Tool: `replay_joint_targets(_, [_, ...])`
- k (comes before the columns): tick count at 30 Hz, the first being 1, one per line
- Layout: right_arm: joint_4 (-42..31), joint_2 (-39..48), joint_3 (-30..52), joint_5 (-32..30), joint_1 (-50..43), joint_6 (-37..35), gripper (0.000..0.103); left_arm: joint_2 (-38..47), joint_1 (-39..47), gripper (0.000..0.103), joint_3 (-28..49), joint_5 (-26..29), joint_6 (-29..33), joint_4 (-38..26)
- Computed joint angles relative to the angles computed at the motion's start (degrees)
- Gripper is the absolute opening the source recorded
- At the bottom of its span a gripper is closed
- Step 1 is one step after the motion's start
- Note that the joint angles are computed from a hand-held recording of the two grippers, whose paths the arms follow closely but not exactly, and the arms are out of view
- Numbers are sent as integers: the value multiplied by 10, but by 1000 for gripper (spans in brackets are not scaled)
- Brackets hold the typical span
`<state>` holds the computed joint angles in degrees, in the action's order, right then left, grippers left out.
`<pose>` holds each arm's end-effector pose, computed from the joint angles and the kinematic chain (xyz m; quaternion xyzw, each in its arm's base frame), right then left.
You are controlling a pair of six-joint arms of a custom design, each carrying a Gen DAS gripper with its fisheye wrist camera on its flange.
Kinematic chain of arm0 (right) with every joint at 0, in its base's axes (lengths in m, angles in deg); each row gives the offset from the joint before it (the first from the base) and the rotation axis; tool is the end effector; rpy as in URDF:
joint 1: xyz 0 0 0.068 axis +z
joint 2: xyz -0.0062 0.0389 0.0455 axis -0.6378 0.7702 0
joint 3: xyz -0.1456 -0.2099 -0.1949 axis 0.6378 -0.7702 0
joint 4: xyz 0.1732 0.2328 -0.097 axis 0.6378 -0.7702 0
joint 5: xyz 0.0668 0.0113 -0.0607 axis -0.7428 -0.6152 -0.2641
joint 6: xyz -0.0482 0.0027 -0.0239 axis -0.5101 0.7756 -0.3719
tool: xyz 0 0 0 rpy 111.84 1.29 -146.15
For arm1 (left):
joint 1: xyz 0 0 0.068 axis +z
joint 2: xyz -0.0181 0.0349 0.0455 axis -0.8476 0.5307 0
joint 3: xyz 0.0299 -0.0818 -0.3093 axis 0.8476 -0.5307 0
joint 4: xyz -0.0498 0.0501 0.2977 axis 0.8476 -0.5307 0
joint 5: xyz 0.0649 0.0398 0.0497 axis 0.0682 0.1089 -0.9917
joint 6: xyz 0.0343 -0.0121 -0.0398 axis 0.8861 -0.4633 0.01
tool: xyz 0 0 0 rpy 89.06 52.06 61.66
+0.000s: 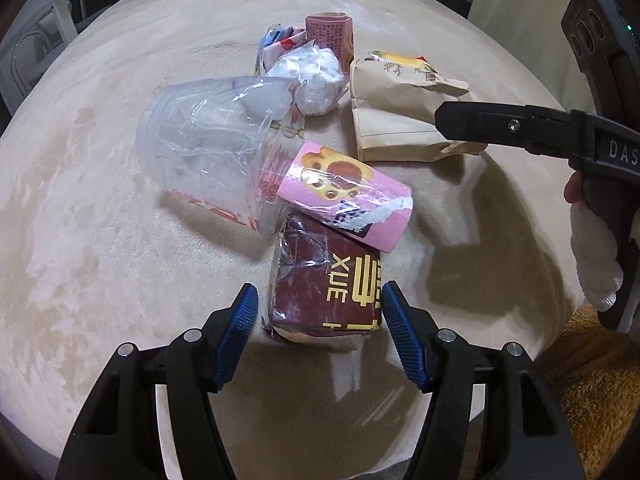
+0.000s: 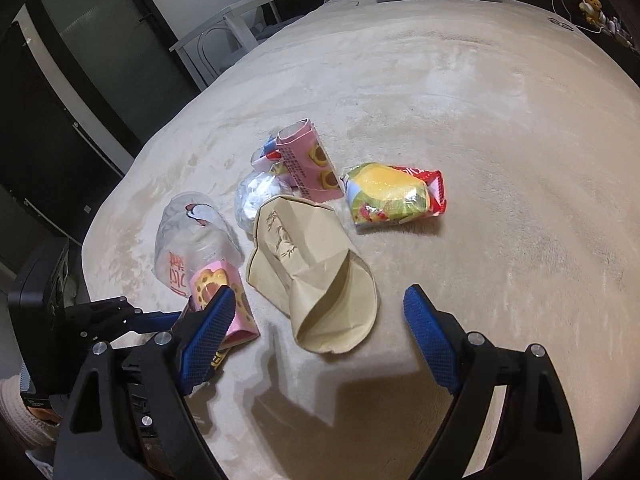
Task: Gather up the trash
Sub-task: 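Grasp the paper bag with the right gripper while the left grasps the brown XUE box, then carry the paper bag and brown box down over the plastic bag bin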
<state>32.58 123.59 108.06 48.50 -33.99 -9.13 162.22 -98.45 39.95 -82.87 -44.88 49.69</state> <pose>0.2946 0.0407 0.1664 -0.0425 0.9476 0.1841 0.2576 0.2009 -0.1737 0.1524 0.2261 0.9499 -0.1188 0.1802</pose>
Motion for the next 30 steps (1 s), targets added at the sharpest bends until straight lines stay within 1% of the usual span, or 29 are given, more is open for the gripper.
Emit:
replay_joint_targets(1, [4,7,2,-5,0,-4,84,11,4,63,4,4,3,6])
replay_joint_targets(3, [8,17,6,-7,2,-9,74,16,0,63,1,-2,4,16])
replay_joint_targets(4, [7,21,8,-6,4,-11,71,18,-1,62,0,-4,4,21])
replay_joint_targets(5, [4,23,9,-5,5,-14,63,19,-3,62,-1,-6,6,24])
replay_joint_targets(6, [5,24,9,0,6,-16,52,22,-4,60,-2,-7,7,28])
replay_joint_targets(7, [5,26,10,6,7,-16,52,24,-5,53,-3,-7,8,31])
replay_joint_targets(8, [6,24,9,3,6,-17,52,22,-7,53,-4,-9,8,34])
replay_joint_targets(11, [7,9,2,6,6,-12,49,27,-13,52,-4,-10,-2,45])
replay_joint_targets(17, [2,-26,-16,12,5,-2,48,2,-22,52,-23,-13,-10,47])
replay_joint_targets(19, [-4,-40,-22,14,4,2,48,-10,-28,52,-28,-15,-16,44])
replay_joint_targets(21, [-10,-59,-30,19,4,7,48,-36,-20,52,-34,-13,-10,27])
replay_joint_targets(22, [-14,-68,-33,20,4,10,48,-29,-14,52,-27,-10,-6,28])
replay_joint_targets(30, [-48,-159,-70,31,10,43,48,-100,-24,52,-45,-16,-20,-6])
